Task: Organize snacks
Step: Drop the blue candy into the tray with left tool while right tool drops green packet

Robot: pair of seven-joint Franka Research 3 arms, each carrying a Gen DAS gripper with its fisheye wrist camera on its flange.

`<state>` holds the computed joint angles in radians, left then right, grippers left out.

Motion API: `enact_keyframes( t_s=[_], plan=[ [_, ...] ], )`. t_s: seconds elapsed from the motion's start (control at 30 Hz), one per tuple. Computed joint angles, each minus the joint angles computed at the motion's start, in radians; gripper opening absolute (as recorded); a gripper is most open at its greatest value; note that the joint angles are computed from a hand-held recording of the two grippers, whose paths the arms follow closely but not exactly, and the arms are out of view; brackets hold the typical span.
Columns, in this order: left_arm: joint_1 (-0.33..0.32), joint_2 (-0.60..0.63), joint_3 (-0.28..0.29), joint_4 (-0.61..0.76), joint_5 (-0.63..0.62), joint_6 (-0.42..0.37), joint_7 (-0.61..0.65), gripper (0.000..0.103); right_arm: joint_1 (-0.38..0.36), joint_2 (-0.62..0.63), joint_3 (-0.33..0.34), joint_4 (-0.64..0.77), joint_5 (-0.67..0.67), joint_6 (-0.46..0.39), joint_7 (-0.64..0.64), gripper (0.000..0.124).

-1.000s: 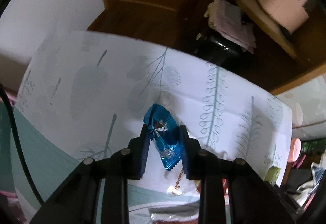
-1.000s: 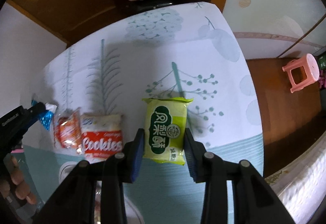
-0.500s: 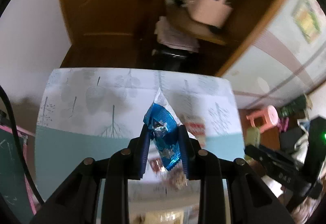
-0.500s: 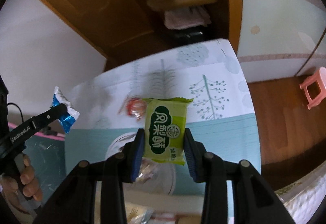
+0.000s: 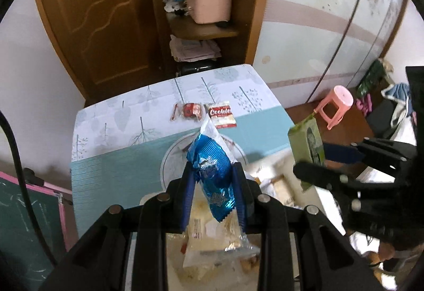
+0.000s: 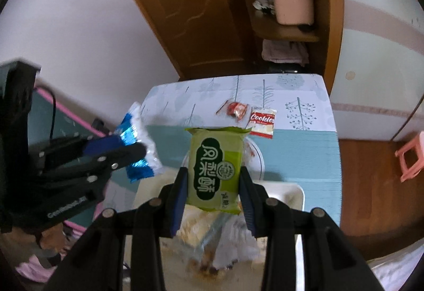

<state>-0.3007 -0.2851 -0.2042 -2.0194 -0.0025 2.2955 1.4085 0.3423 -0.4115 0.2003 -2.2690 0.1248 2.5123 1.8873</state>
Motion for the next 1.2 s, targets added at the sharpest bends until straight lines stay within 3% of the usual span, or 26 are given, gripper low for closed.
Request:
enact_keyframes(
  t_s=[0.27, 0.73, 0.83, 0.87, 0.9, 0.97, 1.2],
  plan=[
    [-0.027, -0.084, -0.024, -0.110, 0.066, -0.007, 0.009, 0.026, 0.028, -0.078, 0.053, -0.084, -0.042, -0.076, 0.021, 0.038],
    [-0.063, -0.115, -0.027, -0.179, 0.074, -0.087, 0.049, 0.028, 0.042, -0.075, 0.075, -0.100, -0.094, -0.172, 0.083, 0.038],
    [-0.057, -0.114, -0.036, -0.179, 0.087, -0.109, 0.026, 0.049, 0.038, -0.078, 0.083, -0.096, -0.115, -0.194, 0.110, 0.039],
    [-0.053, -0.114, -0.040, -0.177, 0.098, -0.121, 0.013, 0.065, 0.037, -0.081, 0.084, -0.096, -0.121, -0.198, 0.121, 0.043],
    [-0.051, -0.115, -0.042, -0.176, 0.106, -0.125, 0.005, 0.075, 0.037, -0.082, 0.083, -0.097, -0.123, -0.200, 0.128, 0.046],
    [-0.049, -0.126, -0.040, -0.183, 0.114, -0.120, -0.008, 0.077, 0.039, -0.089, 0.080, -0.103, -0.122, -0.199, 0.139, 0.055],
    [-0.050, -0.141, -0.031, -0.188, 0.113, -0.123, -0.022, 0.078, 0.048, -0.100, 0.076, -0.110, -0.117, -0.197, 0.142, 0.057]
  ],
)
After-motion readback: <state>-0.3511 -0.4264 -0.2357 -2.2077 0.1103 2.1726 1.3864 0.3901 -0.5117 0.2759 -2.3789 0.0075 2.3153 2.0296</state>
